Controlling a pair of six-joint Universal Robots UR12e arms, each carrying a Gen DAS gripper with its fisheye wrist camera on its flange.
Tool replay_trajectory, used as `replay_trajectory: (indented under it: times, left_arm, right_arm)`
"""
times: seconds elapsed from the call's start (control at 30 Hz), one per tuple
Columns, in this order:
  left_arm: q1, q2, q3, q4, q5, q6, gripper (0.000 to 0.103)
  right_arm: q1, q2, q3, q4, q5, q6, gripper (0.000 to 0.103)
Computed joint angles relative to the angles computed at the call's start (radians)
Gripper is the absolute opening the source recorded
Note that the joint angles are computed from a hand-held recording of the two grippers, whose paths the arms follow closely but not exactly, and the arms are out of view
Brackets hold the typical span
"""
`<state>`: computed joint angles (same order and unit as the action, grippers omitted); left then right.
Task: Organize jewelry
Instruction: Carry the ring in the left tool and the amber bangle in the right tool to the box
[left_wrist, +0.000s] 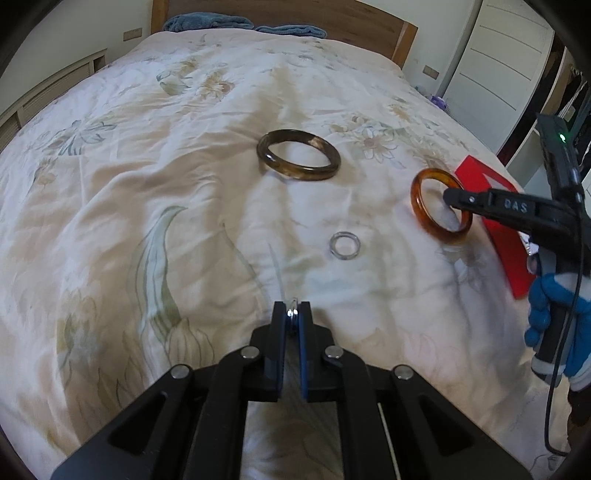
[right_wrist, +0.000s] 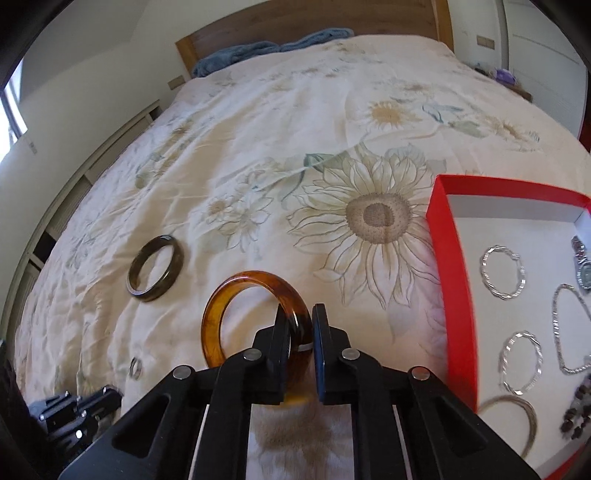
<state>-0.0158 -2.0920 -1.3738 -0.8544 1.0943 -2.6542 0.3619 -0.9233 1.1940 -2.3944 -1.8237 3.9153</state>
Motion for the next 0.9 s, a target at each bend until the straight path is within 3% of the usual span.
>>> replay_trajectory:
  times: [0.57,0.9]
  left_arm:
    - [0.026,0.143,-0.114,0.015,-0.036,0.026,0.005]
    - [-0.001,0.211,-0.162,-0.023,-0.086,0.068,0.005]
  right_arm:
    - [0.071,-0.14,0.13,-0.058,-0.037,0.005,0.012]
    - [0.106,-0.252,0.263,-0.102,-0.096,0.059,0.012]
